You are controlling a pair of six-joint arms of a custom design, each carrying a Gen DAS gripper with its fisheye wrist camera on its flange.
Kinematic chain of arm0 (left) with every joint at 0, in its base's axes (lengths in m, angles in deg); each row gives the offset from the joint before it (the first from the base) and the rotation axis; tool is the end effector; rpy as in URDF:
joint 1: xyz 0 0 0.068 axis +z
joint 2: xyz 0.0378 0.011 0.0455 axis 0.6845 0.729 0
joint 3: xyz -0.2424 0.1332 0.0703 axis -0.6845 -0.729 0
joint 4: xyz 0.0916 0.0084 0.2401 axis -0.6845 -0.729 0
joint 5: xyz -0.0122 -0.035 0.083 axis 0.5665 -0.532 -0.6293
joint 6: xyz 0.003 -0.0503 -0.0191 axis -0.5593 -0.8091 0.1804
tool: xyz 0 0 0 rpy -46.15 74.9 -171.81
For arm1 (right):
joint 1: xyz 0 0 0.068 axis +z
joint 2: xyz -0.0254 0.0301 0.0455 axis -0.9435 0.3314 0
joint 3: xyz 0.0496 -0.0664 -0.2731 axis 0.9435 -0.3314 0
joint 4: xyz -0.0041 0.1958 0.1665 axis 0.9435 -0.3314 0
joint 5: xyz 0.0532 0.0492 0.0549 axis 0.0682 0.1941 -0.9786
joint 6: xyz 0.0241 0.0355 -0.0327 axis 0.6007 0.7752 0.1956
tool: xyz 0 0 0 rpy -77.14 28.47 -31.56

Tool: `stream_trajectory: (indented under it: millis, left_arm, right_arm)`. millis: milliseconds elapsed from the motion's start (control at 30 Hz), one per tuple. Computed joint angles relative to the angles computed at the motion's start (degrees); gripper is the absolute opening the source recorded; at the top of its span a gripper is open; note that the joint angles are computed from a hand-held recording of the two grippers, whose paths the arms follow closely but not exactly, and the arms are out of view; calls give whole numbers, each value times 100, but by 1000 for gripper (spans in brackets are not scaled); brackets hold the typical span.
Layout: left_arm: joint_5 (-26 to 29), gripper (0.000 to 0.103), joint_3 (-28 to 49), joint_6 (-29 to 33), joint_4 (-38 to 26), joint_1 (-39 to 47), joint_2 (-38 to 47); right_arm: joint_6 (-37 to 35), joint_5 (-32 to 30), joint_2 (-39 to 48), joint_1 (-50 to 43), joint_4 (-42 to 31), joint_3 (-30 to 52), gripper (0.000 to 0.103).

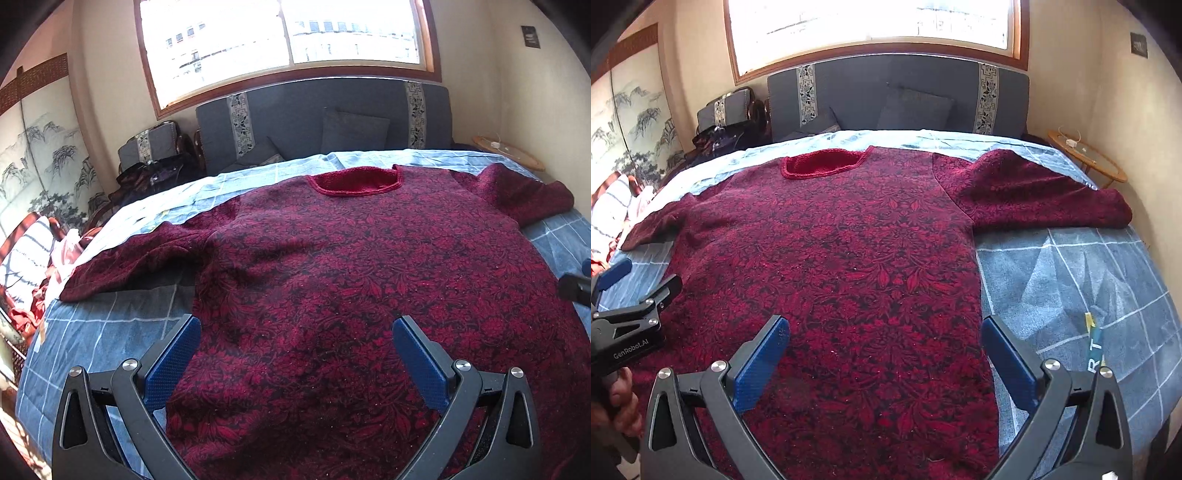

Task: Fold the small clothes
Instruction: 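Grasp the sweater's side edge and sleeve with the right gripper, then lift the sweater side with the right gripper and fold it across the body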

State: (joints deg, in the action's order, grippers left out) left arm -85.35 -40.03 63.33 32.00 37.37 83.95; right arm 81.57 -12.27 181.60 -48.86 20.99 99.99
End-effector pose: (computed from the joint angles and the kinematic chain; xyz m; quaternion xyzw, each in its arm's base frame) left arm 0.3081 -0.0260 0.1310 0.0310 0.9072 0.0561 0.4157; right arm 0.3146 0.1220 0.1458 -0.0219 0.9346 0.0721 0.3476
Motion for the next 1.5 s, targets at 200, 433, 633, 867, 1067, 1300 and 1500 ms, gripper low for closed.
stream_trajectory:
  millis: [200,433,633,867,1067,1300,1500]
  left_arm:
    - [560,102,-199,354,640,130,450]
    - [736,103,-38,234,435,204,582]
    - [775,103,-90,179,502,231,579]
    - [610,103,76,103,281,195,685]
    - [581,103,71,78,311,187,697]
    - [592,103,67,39,276,213,674]
    - [636,103,59,-11,295,259,658]
  right_arm:
    - [543,-2607,211,-2260,1338,-387,97]
    - [2254,-4252,1753,-4479,2877,188,71]
    - [3214,-4437,2944,-5032,3285,1355,62]
    - [3295,-4215,3685,-5103,2121,3195,60]
    - [2905,-3847,4268,-5071,864,4519,55]
    - [2769,-3350,4636,-4898,-133,5515,44]
    - [2651,-3045,4422,-4835,-32,5222,8]
